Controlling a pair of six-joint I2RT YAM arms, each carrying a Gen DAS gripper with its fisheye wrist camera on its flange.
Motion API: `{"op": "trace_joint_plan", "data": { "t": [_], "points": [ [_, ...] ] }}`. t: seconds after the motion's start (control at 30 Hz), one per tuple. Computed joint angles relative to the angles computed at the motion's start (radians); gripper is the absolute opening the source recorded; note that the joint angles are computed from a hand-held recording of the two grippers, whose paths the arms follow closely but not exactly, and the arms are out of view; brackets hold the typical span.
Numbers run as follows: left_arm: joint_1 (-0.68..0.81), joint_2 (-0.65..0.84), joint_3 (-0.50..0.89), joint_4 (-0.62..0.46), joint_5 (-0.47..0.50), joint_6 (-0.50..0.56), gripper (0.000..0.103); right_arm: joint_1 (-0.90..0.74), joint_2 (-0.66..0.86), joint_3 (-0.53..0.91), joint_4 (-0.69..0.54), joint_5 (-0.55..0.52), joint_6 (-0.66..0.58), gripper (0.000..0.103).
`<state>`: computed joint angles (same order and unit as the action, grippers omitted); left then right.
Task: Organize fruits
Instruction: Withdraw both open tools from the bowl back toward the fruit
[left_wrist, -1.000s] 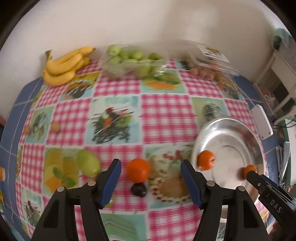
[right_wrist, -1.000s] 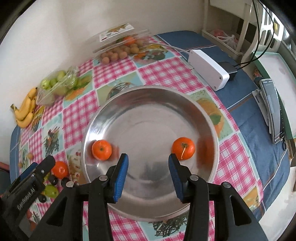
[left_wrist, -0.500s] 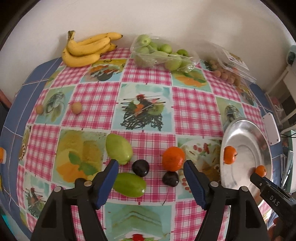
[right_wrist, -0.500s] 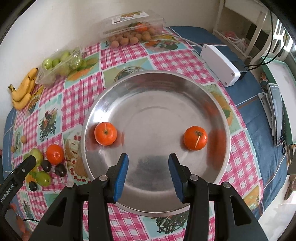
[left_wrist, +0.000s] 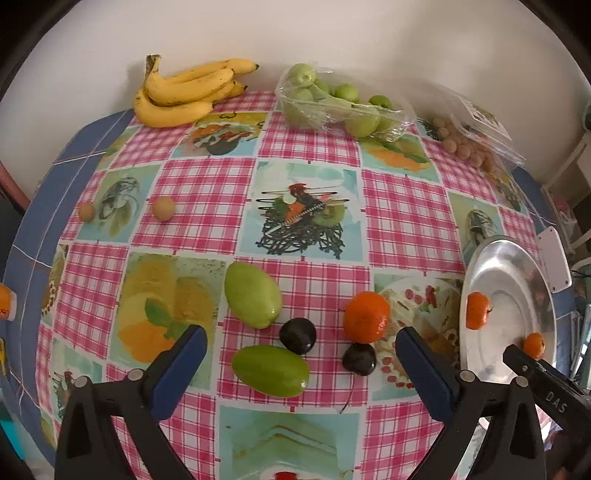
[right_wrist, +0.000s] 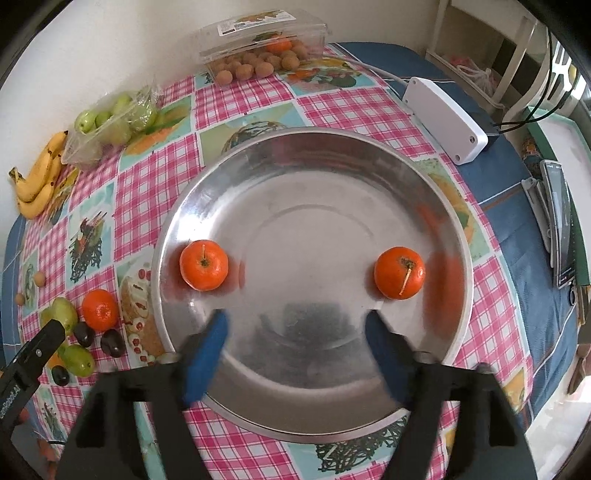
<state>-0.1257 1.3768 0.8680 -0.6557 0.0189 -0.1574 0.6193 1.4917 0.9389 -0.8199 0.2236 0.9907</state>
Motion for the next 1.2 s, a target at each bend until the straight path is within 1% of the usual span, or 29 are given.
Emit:
{"op": "trace_joint_plan", "data": {
  "t": [0.27,0.3,0.33,0.37,0.4,0.77,0.97,1.1,1.2],
  "points": [
    [0.008,0.0,-0.005,0.01,-0.008,-0.005,0.103,0.004,0.01,0.005,0.005,0.002,-0.007,0.082],
    [0.007,0.0,-0.006,0.01,-0.01,-0.005,0.103,0.004,0.008,0.002,0.008,0.004,-0.007,0.084],
    [0.006,0.002,-0.005,0.009,-0.013,-0.005,0.103,0.004,0.004,-0.003,0.014,0.007,-0.009,0.087],
    [0.004,0.004,-0.005,0.01,-0.017,-0.005,0.103,0.004,0.002,-0.006,0.019,0.009,-0.011,0.099],
    [0.003,0.005,-0.006,0.01,-0.019,-0.005,0.103,0.003,0.001,-0.009,0.021,0.007,-0.012,0.103],
    [-0.008,0.005,-0.002,0.004,-0.023,0.004,0.103,0.014,0.001,-0.007,0.015,0.01,-0.011,0.103],
    [-0.017,-0.01,0.011,-0.003,-0.049,0.065,0.103,0.013,-0.006,-0.008,0.022,0.004,-0.012,0.103],
    [0.023,-0.021,0.026,-0.003,-0.066,0.094,0.103,0.031,0.001,0.012,0.018,0.008,-0.018,0.103],
    [0.076,-0.021,0.031,0.003,-0.074,0.132,0.103,0.04,0.012,0.024,0.038,-0.015,-0.025,0.103]
  ]
}}
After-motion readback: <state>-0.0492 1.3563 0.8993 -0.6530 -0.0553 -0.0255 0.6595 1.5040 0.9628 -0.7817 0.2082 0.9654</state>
